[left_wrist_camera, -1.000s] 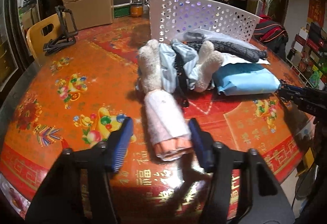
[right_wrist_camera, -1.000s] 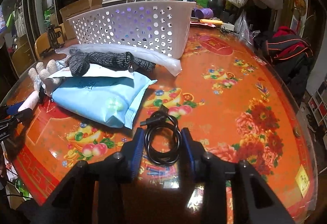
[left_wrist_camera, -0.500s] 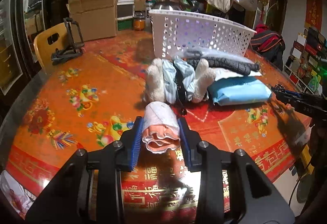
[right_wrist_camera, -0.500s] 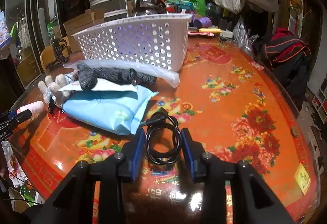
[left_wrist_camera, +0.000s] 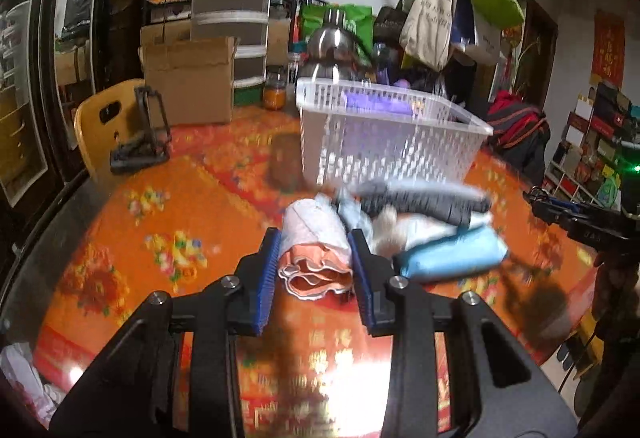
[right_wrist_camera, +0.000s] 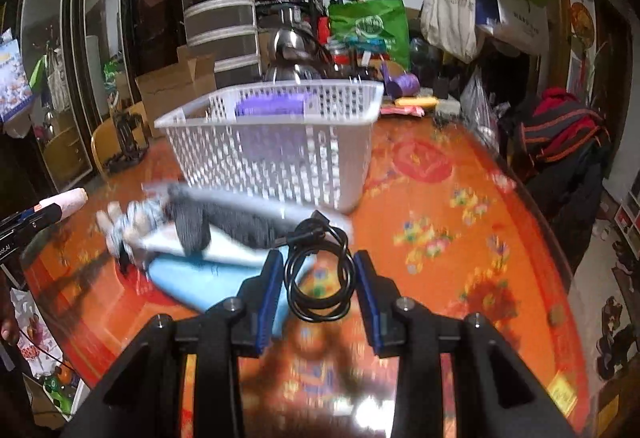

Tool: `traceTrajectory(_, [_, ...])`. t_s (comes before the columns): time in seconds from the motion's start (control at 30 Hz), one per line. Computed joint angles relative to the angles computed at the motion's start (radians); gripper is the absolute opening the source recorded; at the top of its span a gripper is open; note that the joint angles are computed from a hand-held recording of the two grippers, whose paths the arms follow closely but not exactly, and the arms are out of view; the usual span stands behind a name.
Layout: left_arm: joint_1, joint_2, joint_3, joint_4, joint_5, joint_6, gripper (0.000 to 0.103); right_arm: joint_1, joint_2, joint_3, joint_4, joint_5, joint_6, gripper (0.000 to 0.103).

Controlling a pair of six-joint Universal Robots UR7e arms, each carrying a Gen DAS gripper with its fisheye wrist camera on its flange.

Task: Organize soft objects
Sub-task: 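Place the cable in the basket with the right tool while the left tool drops the pink towel there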

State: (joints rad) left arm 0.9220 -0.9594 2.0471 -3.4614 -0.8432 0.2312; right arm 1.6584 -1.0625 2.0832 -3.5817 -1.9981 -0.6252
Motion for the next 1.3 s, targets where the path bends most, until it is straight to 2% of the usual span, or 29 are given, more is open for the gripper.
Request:
traceTrajectory(0.17, [-0.014, 0.03, -0.138, 0.058, -0.02, 0.065, 0.032, 0.04, 0.01, -0.142, 0.133, 0.008, 0.007, 0.035])
traceTrajectory(0.3, [-0.008, 0.091, -0.325, 0.188, -0.046, 0.076, 0.032, 0.056, 0.054, -0.3, 0.271, 0.008, 0.039, 0.035])
traceTrajectory(0.5, [0.033, 0.25, -0.689, 0.488, -0.061, 0.012, 0.032, 0.062, 0.185, -0.573, 0.445, -0.067, 0.07, 0.035])
traceTrajectory(0.6, [0.058, 0.358, -0.909, 0.681, -0.053, -0.023, 0.032, 0.054, 0.253, -0.693, 0.531, -0.099, 0.074, 0.035])
traceTrajectory(0.67, [0.071, 0.421, -1.026, 0.782, -0.039, -0.037, 0.032, 0.05, 0.305, -0.773, 0.592, -0.147, 0.067, 0.035])
traceTrajectory(0.77, [0.09, 0.518, -1.197, 0.913, -0.013, -0.072, 0.032, 0.04, 0.347, -0.839, 0.646, -0.19, 0.074, 0.035])
traceTrajectory(0.87, [0.109, 0.586, -1.324, 1.03, -0.021, -0.109, 0.032, 0.031, 0.368, -0.873, 0.68, -0.2, 0.092, 0.035])
traceTrajectory(1.07, [0.125, 0.661, -1.435, 1.092, -0.012, -0.127, 0.032, 0.028, 0.394, -0.904, 0.698, -0.224, 0.096, 0.035])
traceTrajectory(1.2, [0.128, 0.67, -1.442, 1.08, -0.008, -0.122, 0.034, 0.025, 0.394, -0.906, 0.701, -0.214, 0.104, 0.037])
traceTrajectory(1.23, [0.128, 0.665, -1.431, 1.066, -0.008, -0.118, 0.04, 0.025, 0.394, -0.905, 0.7, -0.213, 0.098, 0.039])
traceTrajectory(1.27, [0.127, 0.663, -1.426, 1.054, -0.007, -0.113, 0.045, 0.025, 0.388, -0.897, 0.703, -0.199, 0.097, 0.047])
traceTrajectory(1.3, [0.126, 0.66, -1.416, 1.038, 0.0, -0.105, 0.057, 0.024, 0.382, -0.889, 0.705, -0.182, 0.097, 0.056])
